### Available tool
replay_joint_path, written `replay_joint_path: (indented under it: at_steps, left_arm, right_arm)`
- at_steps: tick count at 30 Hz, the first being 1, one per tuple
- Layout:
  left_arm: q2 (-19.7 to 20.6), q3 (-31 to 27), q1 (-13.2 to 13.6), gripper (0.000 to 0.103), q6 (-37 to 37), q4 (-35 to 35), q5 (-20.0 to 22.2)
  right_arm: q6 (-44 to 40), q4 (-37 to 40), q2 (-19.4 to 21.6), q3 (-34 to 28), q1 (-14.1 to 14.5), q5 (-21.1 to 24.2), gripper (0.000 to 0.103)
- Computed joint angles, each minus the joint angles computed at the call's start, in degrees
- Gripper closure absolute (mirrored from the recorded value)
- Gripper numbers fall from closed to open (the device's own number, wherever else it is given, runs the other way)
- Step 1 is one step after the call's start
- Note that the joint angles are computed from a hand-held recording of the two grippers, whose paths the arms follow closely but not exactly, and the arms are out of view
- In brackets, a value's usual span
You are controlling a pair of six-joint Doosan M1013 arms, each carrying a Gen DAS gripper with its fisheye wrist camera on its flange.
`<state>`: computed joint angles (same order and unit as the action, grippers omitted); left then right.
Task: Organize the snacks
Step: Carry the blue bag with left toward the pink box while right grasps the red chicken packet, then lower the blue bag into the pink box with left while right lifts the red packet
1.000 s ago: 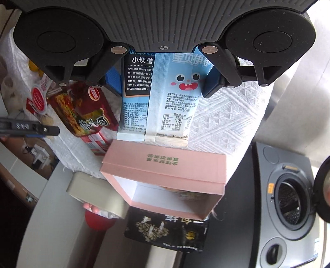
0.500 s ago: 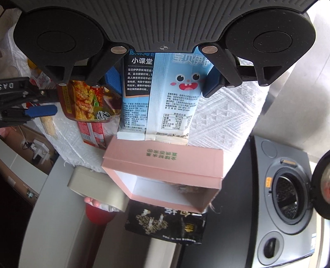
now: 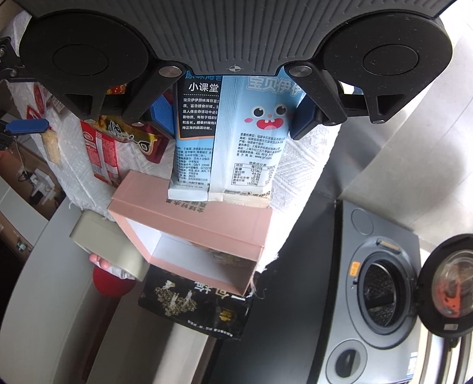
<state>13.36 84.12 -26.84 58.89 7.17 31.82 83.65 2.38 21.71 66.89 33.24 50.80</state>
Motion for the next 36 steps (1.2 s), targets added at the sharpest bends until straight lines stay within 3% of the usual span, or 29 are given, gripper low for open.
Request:
replay_joint_path:
  at_steps: [4,8,13,16,19,23,25,31,34,36]
  left_arm:
    - [-0.4,0.3,-0.1,0.016,1.4,-0.5,-0.5]
    - [-0.9,0.6,-0.1,0.016,-0.2,1.1,-0.6]
    - [-1.0,1.0,0.8,0.016,-1.9,0.4,-0.9]
    - [-1.1,1.4,1.1,0.016,-3.4,0.7,-1.8]
    - [-1.4,1.9,1.2,0.016,-7.0,3.2,-2.0]
    - [-2.0,2.4,1.5,0.016,-10.4,5.7,-1.6]
    - [-2.2,2.8,1.7,0.016,-10.3,5.3,-2.0]
    - [-2.3,3.7,1.9,0.016,-10.6,4.9,-3.7]
    - [-2.6,4.1,2.1,0.016,-10.3,4.5,-4.1]
    - [-2.8,4.4,2.3,0.016,-9.4,3.5,-4.1]
  right_arm:
    - [4.3,4.4,2.8,-2.6,-0.8,-1.4,0.021]
    - [10.8,3.7,6.4,-6.3,-0.1,2.1,0.021]
    - [-0.3,13.2,5.0,-4.6,0.5,2.4,0.021]
    - [3.5,5.9,4.2,-4.1,2.2,-0.6,0.021]
    - [13.4,1.0,5.3,-5.5,3.2,-2.6,0.019]
    - [26.8,-4.4,10.6,-13.4,4.6,6.1,0.019]
    - [31.1,-8.6,11.7,-14.8,5.5,6.8,0.014]
    - [32.2,-14.2,15.1,-19.9,7.5,11.4,0.000]
    - [32.2,-17.7,14.5,-17.6,8.4,7.2,0.000]
    - [31.1,-16.3,14.4,-17.7,8.1,7.5,0.002]
